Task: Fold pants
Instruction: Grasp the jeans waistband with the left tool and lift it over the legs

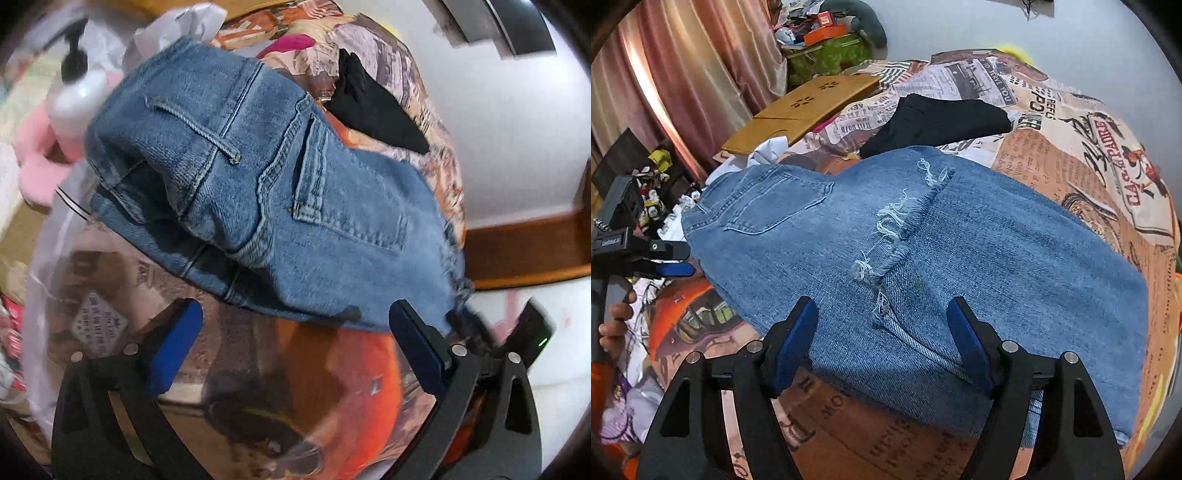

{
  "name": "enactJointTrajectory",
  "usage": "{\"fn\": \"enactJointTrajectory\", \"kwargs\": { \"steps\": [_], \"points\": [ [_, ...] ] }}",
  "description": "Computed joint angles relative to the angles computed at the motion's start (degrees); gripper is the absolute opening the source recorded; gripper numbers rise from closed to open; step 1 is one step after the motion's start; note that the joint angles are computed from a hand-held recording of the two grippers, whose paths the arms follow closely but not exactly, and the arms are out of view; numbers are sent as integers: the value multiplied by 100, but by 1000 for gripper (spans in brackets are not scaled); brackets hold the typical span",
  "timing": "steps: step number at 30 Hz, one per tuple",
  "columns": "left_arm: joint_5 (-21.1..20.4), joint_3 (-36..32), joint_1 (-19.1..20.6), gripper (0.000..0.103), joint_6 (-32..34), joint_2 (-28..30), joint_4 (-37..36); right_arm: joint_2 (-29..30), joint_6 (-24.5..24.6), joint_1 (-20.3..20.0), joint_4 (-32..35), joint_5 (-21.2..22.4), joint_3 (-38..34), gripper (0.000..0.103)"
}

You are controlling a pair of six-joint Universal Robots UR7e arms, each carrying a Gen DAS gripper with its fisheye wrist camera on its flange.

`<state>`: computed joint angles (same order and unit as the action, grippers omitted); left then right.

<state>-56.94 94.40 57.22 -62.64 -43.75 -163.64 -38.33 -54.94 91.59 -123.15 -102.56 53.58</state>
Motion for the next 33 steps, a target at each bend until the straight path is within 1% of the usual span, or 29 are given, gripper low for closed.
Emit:
{"fn": "enactJointTrajectory", "kwargs": {
  "steps": [1, 3, 5, 9, 11, 13, 15, 17, 19, 20, 22, 24, 25, 27, 30, 32, 33],
  "points": [
    [-127, 43, 69, 102, -63, 21, -271, -3, -23, -10, 0, 26, 5, 71],
    [-261, 44, 172, 102, -174, 51, -476, 23, -34, -9, 19, 55, -29, 72],
    [-370, -10, 263, 102, -113, 112, -673, 20, -27, -14, 28, 90, -17, 73],
    [-341, -199, 383, 101, -199, 236, -852, 37, -35, -38, 105, 176, -63, 73],
    [-207, -323, 408, 83, -266, 292, -771, 37, -45, -47, 127, 204, -70, 73],
    [-114, -482, 460, 51, -343, 352, -477, 28, -53, -55, 134, 229, -63, 73],
    [-122, -491, 496, 46, -402, 412, -577, 24, -54, -69, 155, 275, -66, 73],
    [18, -465, 465, 44, -408, 410, -614, 30, -36, -76, 191, 302, -92, 73],
    [329, -560, 363, 37, -346, 415, -351, 43, -15, -81, 240, 324, -131, 73],
    [574, -687, 280, 35, -297, 426, -28, 44, -18, -80, 248, 322, -137, 73],
    [1023, -951, 132, 29, -195, 465, 590, 37, -22, -81, 242, 311, -132, 73],
    [1518, -1201, -44, 26, -104, 501, 1229, 14, 7, -85, 253, 309, -131, 72],
    [1783, -1369, -127, 26, -21, 549, 1533, 7, 32, -95, 290, 329, -157, 72],
    [2177, -1656, -283, 25, 143, 623, 1947, -36, 131, -131, 371, 421, -201, 72],
    [2651, -2075, -458, 25, 483, 761, 2322, -151, 220, -202, 360, 569, -213, 72],
    [3047, -2512, -605, 25, 877, 957, 2574, -232, 284, -270, 306, 691, -240, 72],
    [3180, -2711, -658, 24, 1063, 1053, 2640, -279, 327, -310, 263, 749, -248, 72]
  ]
}}
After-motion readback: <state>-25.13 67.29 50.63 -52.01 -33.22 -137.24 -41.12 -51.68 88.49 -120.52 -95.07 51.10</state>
